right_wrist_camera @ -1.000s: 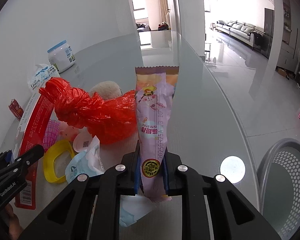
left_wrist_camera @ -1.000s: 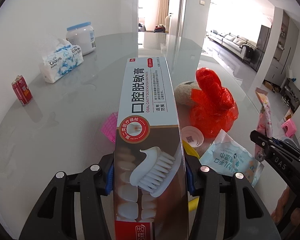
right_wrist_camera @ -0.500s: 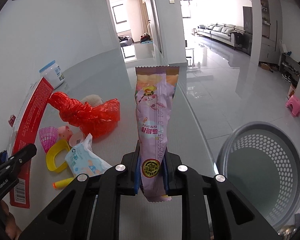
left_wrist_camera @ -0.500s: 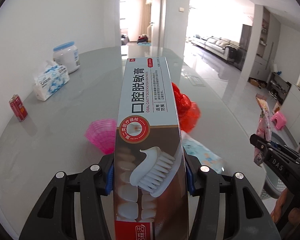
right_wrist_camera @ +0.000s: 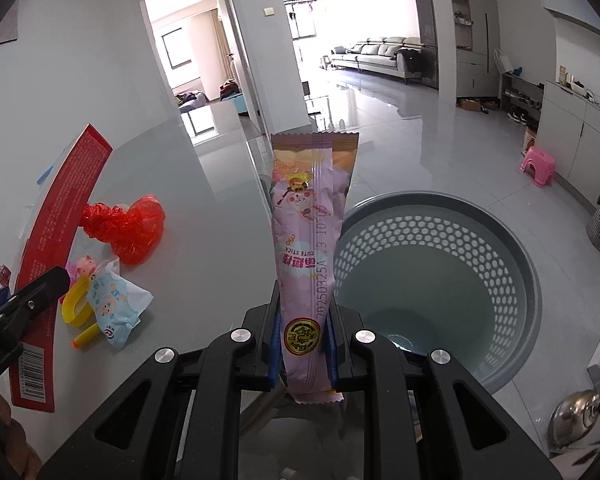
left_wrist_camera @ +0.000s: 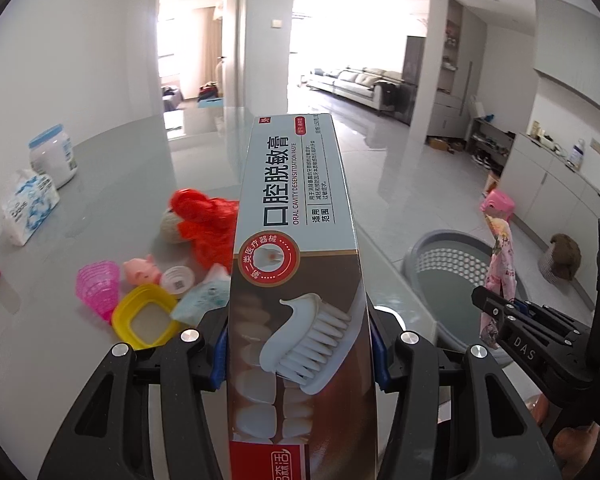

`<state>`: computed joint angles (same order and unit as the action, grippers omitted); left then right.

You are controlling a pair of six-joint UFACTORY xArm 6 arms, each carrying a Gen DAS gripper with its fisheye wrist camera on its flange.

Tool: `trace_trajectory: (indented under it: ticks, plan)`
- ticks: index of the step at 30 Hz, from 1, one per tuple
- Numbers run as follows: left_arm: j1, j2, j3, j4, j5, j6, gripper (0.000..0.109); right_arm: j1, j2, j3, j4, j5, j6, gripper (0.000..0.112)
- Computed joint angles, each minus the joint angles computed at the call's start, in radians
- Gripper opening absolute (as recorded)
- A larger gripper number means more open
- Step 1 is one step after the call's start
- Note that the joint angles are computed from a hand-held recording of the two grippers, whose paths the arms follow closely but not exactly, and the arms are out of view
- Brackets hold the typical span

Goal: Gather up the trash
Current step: 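Lift toothpaste box with left tool while right tool carries snack stick to basket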

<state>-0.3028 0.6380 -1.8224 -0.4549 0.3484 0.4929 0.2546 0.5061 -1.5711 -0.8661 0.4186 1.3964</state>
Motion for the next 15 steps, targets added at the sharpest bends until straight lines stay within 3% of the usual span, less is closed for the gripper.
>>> trace_trajectory:
  ticks: [8, 15]
  plan:
    - [-0.053, 0.031, -0.047, -0.065, 0.065, 0.102, 0.051, -0.036, -0.106, 0.157, -0.094, -0.004, 0.148, 0.017]
    - [-0.105, 0.116, -0.161, -0.041, 0.152, 0.114, 0.051, -0.082, -0.185, 0.294, -0.145, -0.009, 0.258, 0.017]
